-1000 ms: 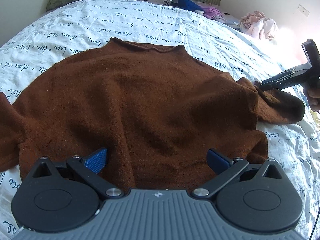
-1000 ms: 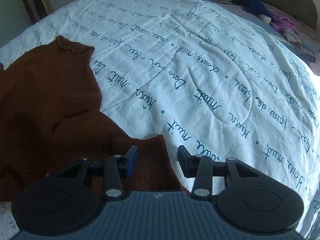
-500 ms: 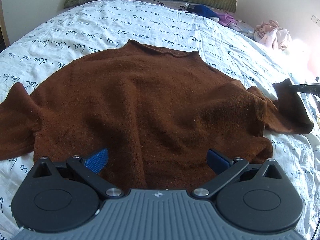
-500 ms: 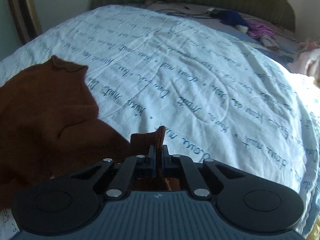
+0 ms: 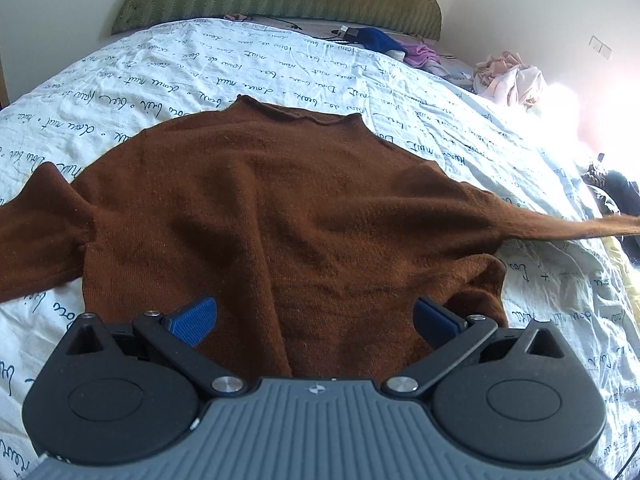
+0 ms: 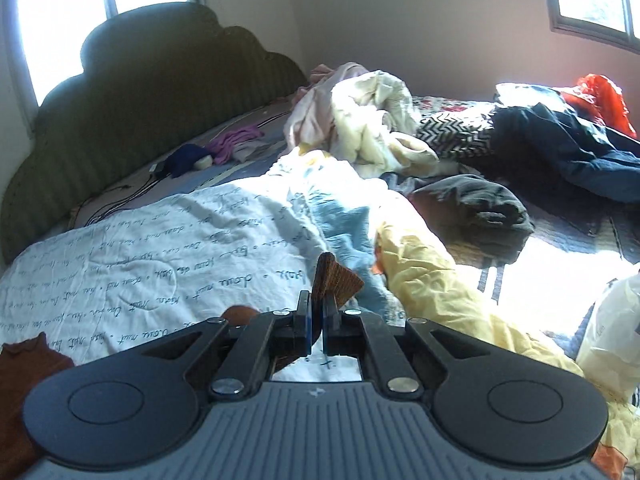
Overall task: Fold small clothes
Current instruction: 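Lift the held sleeve with the right tool and carry it across the body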
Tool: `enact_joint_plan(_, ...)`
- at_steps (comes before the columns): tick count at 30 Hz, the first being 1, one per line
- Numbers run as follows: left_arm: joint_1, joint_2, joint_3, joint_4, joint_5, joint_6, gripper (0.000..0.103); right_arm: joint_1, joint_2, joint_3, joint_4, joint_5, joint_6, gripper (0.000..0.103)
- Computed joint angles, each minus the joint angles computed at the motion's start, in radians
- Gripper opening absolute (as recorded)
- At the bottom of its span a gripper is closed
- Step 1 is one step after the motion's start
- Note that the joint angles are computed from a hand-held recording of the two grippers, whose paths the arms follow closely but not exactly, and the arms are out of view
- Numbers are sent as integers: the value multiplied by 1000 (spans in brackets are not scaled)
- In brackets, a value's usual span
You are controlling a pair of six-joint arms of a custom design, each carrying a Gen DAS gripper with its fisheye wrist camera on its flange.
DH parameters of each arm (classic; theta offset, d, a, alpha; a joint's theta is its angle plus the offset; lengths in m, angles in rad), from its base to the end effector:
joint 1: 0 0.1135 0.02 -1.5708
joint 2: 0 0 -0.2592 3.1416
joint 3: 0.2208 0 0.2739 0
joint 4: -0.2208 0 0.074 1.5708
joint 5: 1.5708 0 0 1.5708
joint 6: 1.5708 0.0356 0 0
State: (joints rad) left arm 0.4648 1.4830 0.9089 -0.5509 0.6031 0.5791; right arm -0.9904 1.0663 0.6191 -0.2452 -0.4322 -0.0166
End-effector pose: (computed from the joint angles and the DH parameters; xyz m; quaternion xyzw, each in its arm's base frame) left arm 0.2762 0.1159 0.1837 0.1187 0.9260 -0.1458 0.3274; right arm 0.1460 -0.1954 0.2110 0.3331 0.8240 -0.0304 0.4574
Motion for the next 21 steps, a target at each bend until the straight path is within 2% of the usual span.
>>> enact_joint_plan(2, 4, -6, -16, -5, 13, 15, 103, -44, 84, 14, 44, -18, 14, 4)
enact_joint_plan(6, -5, 31, -4, -97, 40, 86, 103, -29, 252, 38, 138, 42, 51, 4)
enact_joint_plan(8, -12, 34, -15, -135, 48, 133, 103, -46, 252, 31, 159, 12, 84, 4)
enact_joint_plan(10, -26, 11, -66, -106, 43, 169, 103, -63, 237, 13, 171, -13, 85, 4)
enact_joint_plan(13, -75, -11, -120, -111, -11, 251, 103, -31, 303, 15, 130, 71, 32, 4)
enact_joint_plan(15, -79, -42, -148, -176, 11, 350, 103, -22, 256, -31, 142, 73, 29, 4)
enact_joint_plan(19, -74, -151, -219, -346, 53, 609, 103, 31, 10, -76, 83, 22, 85, 4)
enact_joint_plan(20, -73, -137, -217, -399, 57, 655, 103, 53, -52, -67, 58, 17, 101, 4)
enact_joint_plan(21, -82, -145, -238, -403, 51, 659, 103, 74, -105, -55, 39, 17, 119, 4)
